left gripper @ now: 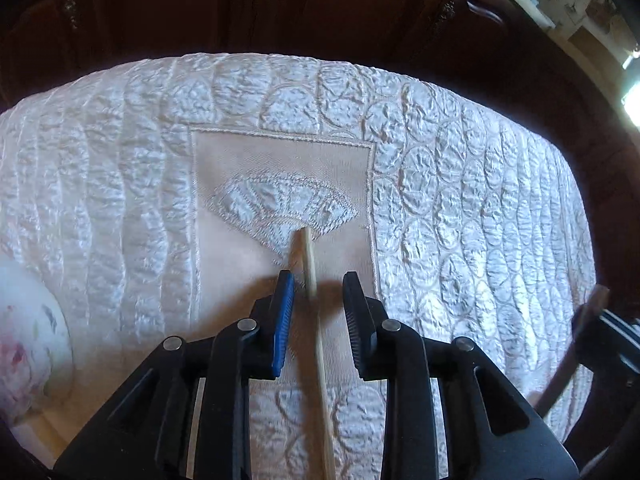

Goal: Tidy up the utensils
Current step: 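Grasp a wooden chopstick with the left tool while the right tool grasps a metal fork, then lift the chopstick and fork upright and carry them over the holder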

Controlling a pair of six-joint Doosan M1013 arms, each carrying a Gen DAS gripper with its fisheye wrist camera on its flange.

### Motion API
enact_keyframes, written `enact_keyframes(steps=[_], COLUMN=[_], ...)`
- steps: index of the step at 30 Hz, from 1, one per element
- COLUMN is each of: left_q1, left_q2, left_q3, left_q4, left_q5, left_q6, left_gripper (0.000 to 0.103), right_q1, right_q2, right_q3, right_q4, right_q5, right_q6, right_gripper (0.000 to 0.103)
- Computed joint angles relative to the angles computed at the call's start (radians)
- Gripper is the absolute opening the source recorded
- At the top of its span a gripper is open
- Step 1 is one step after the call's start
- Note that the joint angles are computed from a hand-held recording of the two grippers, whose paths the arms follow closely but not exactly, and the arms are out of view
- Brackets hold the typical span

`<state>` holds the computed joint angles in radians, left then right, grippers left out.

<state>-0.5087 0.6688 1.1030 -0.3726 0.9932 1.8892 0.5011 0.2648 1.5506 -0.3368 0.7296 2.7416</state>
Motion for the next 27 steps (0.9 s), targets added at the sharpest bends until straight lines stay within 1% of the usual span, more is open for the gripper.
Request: enact_keyframes(steps=[1,2,4,6,8,11,15,19,22,27], left_q1=[0.001,0.002,0.011,0.020,0.036,0.070,0.105,0.138,0.175,0.208], left_q2=[0.003,0.006,0.004,-0.010,-0.031,-0.066,-0.133,-0.181,-0.219,-0.252], left_q3=[-0.004,-0.010,-0.009,0.006,0.025,0.050,0.108,0.140,0.170,0.190], left_q4=[-0.004,-0.012,-0.052,-0.074,-0.122,-0.214,-0.296,-0.354,-0.398,-0.433], left_q5=[0.008,0.020,0.040,0.036,0.038,0.058,0.045,0.042,0.037,0.020], left_q6=[0.006,0.011,0.037,0.060,0.086,0.131,0.230,0.299,0.357,0.392], left_gripper=[0.007,0.005,0.004,0.004,0.004,0.004,0.004,0.004,0.004,0.004], right_q1=[0.001,0.002,0.004,0.006,0.009,0.019,0.045,0.076,0.095,0.117], right_q2=[0.000,0.000,-0.001,-0.008,-0.009,-0.013,-0.020,-0.024,-0.029,-0.026], right_q3=[0.000,-0.002,-0.001,0.004,0.000,-0.007,-0.018,-0.033,-0.046,-0.081], right_q4=[-0.001,-0.001,-0.006,-0.011,-0.017,-0.036,-0.074,-0.124,-0.157,-0.196], right_q5=[0.001,0.002,-0.003,-0.009,-0.017,-0.017,-0.007,0.014,0.027,0.044], right_q6=[0.002,0.003,0.008,0.008,0.004,0.001,0.007,0.030,0.038,0.034], right_gripper=[0.011,0.011,0.011,0.011,0.010,0.010,0.010,0.009,0.010,0.010])
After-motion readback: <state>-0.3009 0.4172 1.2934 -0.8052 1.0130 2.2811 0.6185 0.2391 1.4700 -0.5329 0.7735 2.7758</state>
